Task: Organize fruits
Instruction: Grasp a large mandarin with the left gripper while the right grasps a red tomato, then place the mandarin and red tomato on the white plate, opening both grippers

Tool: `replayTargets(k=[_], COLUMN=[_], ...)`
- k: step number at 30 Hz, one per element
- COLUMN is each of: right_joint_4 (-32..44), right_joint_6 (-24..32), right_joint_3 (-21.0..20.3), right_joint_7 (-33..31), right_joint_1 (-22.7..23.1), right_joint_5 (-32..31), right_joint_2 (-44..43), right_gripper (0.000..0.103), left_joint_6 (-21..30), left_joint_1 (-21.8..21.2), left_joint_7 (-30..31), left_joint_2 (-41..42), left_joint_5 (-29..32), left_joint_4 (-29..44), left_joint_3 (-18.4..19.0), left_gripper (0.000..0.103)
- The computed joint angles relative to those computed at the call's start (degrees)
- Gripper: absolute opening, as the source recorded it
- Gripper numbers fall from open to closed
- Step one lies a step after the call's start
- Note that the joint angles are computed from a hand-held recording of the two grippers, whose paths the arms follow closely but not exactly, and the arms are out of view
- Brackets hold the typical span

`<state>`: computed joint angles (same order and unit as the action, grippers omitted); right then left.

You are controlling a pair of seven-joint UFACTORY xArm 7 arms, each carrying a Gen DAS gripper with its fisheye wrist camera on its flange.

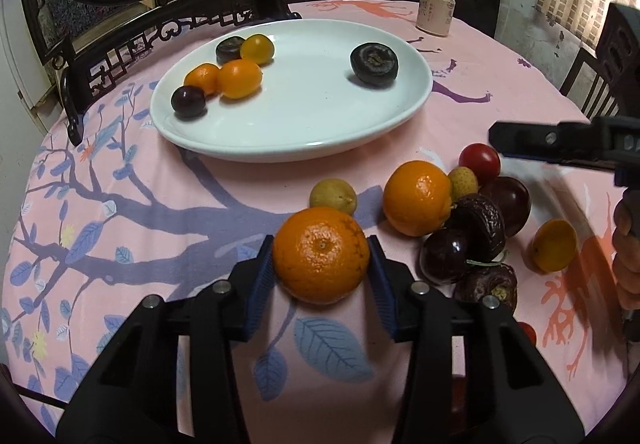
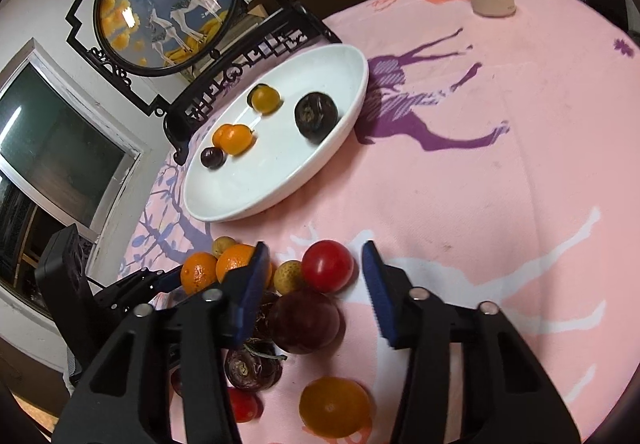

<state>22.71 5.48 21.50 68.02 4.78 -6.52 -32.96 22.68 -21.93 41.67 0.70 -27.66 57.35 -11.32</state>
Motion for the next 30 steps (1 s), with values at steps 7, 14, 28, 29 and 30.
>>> replayTargets(k=[7, 14, 28, 29, 30], right_joint_4=[0.37, -1.13, 12.89, 13.50, 13.64], right_joint_6=[-2.40, -3.47, -1.38, -1.02, -1.18], right_joint_3=[-3.30, -2.32, 5.63, 6.02, 5.70], right_joint_7=[-1.57, -1.36, -0.36, 0.10, 0.36], right_joint_1=[2.98, 2.35, -13.20, -13.88, -13.85], right_joint_5=[1.57, 3.41, -7.57, -8.58, -9.33], right_joint_2=[4.73, 2.25, 10.39, 11.21, 11.72], right_gripper=[0.038, 0.030, 0.032, 0.037, 0.043], left_joint_6=[-0.62, -1.01, 0.60, 0.33, -0.27], left_joint_1=[-0.08, 0.11, 0.53, 1.18, 1.60], left_joint_7=[-0.63, 0.73, -22.27, -21.87, -21.51], left_joint_2=[0.03, -0.86, 11.52, 11.73, 11.53], left_joint_5=[1.01, -2.07, 12.89, 12.28, 12.40], left_joint_4=[-0.26, -0.32, 17.82, 17.80, 17.38], left_joint_3=[-0.06, 0.12, 0.35, -0.27, -0.55], left_gripper=[0.046, 0.045, 0.047, 0.049, 0.053])
